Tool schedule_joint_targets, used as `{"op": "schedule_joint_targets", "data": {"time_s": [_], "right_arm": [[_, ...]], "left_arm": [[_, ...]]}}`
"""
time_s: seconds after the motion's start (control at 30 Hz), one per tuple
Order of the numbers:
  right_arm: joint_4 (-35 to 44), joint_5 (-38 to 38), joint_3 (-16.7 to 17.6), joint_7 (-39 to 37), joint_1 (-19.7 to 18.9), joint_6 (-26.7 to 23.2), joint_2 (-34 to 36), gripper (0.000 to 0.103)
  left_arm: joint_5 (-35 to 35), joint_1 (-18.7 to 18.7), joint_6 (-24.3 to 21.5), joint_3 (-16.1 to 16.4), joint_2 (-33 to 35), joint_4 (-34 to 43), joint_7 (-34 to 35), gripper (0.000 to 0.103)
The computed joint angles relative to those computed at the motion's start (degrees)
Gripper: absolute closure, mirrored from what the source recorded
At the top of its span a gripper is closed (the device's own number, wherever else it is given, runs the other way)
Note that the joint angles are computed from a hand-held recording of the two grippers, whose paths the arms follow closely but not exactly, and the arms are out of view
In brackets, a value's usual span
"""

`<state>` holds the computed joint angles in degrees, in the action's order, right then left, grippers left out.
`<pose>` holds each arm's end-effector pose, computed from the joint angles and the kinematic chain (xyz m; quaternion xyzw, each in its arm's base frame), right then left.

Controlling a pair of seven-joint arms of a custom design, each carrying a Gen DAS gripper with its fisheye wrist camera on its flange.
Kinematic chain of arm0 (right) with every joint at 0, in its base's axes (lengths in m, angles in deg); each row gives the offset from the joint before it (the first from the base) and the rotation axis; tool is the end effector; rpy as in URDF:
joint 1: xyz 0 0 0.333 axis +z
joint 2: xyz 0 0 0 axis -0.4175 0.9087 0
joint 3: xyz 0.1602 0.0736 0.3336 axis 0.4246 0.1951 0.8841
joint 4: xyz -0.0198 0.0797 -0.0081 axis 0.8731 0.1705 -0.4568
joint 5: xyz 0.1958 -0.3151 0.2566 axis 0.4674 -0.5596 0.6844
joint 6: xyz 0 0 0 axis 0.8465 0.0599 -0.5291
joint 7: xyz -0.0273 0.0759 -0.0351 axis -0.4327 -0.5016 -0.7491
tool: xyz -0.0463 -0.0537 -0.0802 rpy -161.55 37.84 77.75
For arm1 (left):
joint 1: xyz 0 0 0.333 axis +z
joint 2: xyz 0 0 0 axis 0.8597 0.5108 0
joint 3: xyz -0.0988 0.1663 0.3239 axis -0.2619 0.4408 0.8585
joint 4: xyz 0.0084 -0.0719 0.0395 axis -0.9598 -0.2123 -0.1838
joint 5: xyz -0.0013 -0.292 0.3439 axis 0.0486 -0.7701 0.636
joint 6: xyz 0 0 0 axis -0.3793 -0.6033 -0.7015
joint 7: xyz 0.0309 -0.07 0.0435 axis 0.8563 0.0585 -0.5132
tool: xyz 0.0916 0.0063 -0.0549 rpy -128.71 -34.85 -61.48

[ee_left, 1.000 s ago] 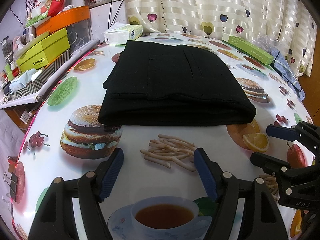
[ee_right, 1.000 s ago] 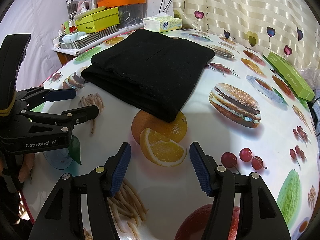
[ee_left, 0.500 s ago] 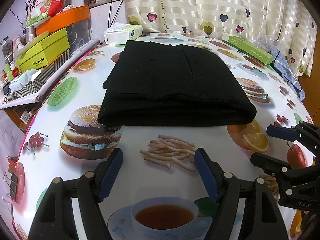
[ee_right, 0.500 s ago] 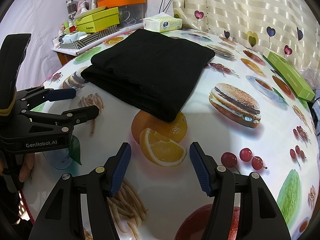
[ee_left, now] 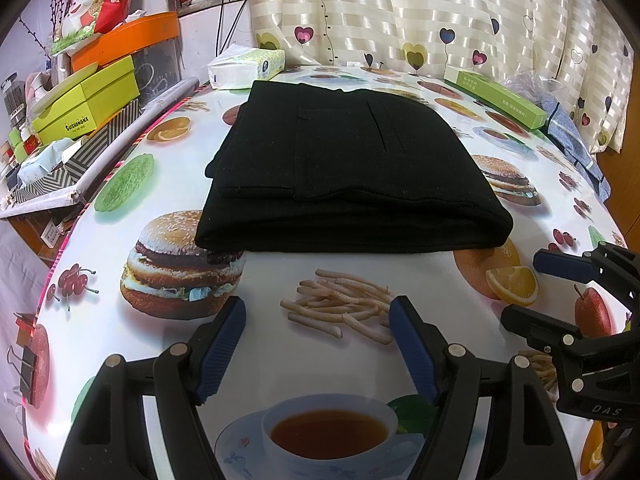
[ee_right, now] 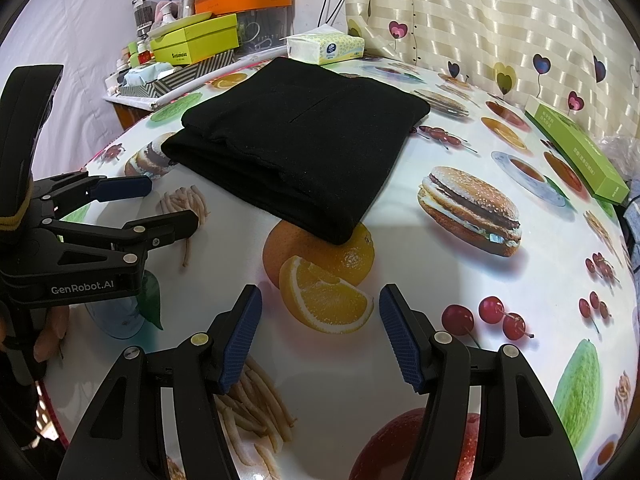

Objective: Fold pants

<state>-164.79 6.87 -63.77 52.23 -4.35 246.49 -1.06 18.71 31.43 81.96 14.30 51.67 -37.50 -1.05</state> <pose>0.5818 0.3851 0.2891 -0.8526 0.4098 -0.1271 0.2982 0.5407 -0.4013 0.2973 -0.6875 0.6431 -0.2254 0.2508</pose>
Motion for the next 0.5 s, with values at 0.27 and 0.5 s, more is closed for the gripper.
{"op": "schedule_joint_targets", "data": {"time_s": [0.27, 0.5], "right_arm": [[0.07, 0.02, -0.32, 0.04, 0.33, -0.01, 0.01, 0.041], [0.06, 0.05, -0.35, 0.04, 0.36, -0.01, 0.00, 0.041]], "left_arm": [[0.00, -0.01, 0.01, 0.02, 0.01, 0.00, 0.03, 0.026], [-0.04, 0.00, 0.02, 0.03, 0.02, 0.02, 0.08, 0.026]]}}
